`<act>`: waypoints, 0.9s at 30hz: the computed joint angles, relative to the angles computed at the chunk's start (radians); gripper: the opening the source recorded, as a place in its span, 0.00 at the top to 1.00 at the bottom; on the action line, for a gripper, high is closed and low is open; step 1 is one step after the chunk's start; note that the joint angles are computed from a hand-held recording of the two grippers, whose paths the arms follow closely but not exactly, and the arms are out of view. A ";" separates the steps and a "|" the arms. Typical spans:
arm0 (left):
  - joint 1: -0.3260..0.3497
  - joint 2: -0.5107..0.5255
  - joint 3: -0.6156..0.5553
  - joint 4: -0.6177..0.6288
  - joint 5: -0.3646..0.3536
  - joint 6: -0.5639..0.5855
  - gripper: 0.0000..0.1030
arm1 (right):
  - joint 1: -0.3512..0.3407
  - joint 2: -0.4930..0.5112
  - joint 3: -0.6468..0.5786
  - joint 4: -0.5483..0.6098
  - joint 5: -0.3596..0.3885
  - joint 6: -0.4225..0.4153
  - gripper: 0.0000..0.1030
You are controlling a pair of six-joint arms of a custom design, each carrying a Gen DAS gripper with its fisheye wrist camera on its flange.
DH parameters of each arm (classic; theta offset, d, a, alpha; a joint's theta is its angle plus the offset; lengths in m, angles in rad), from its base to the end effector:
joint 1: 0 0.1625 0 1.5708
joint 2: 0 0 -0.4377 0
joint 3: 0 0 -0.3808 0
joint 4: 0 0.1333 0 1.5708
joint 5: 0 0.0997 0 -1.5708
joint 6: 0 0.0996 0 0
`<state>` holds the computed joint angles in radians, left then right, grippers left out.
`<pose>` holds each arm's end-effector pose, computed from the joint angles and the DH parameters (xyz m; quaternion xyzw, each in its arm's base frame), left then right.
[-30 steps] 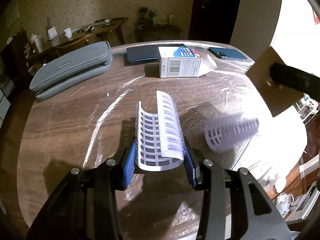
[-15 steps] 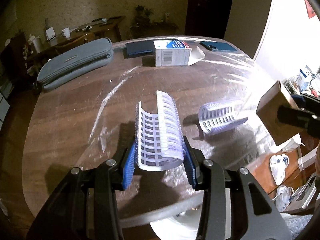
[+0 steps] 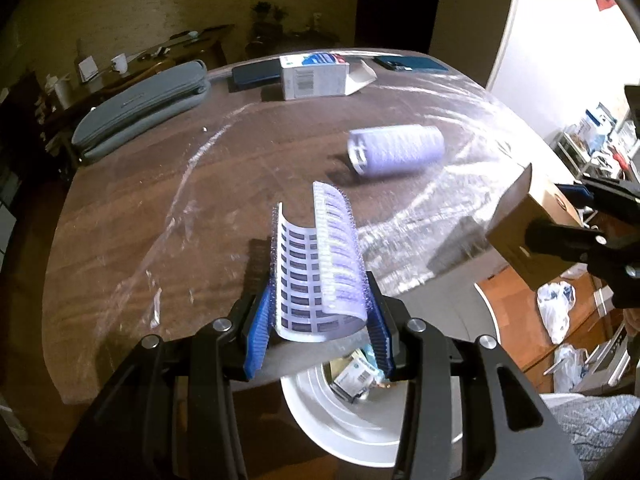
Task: Collect trash
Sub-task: 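Carry the brown box and purple curler over the white bin with both tools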
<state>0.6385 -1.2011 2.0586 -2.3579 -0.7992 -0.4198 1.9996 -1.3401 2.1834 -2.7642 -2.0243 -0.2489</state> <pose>-0.2821 -0.4618 0.2044 0.2475 0.8923 -0.2099 0.3138 0.2802 -0.3971 0.2543 0.2820 -0.9180 0.1889 0.2052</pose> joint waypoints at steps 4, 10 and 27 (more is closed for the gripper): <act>-0.014 -0.014 0.018 0.014 -0.026 -0.004 0.57 | 0.008 -0.005 0.013 0.006 -0.007 0.002 0.44; -0.035 -0.031 0.045 0.023 -0.081 -0.006 0.57 | 0.016 -0.016 0.035 0.014 -0.013 0.011 0.44; -0.066 -0.045 0.086 0.034 -0.161 -0.011 0.58 | 0.016 -0.015 0.063 0.031 -0.016 0.007 0.44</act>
<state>0.5727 -1.2463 2.1447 -2.3238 -0.9603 -0.4311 2.0154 -1.3552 2.2463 -2.7329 -2.0399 -0.2414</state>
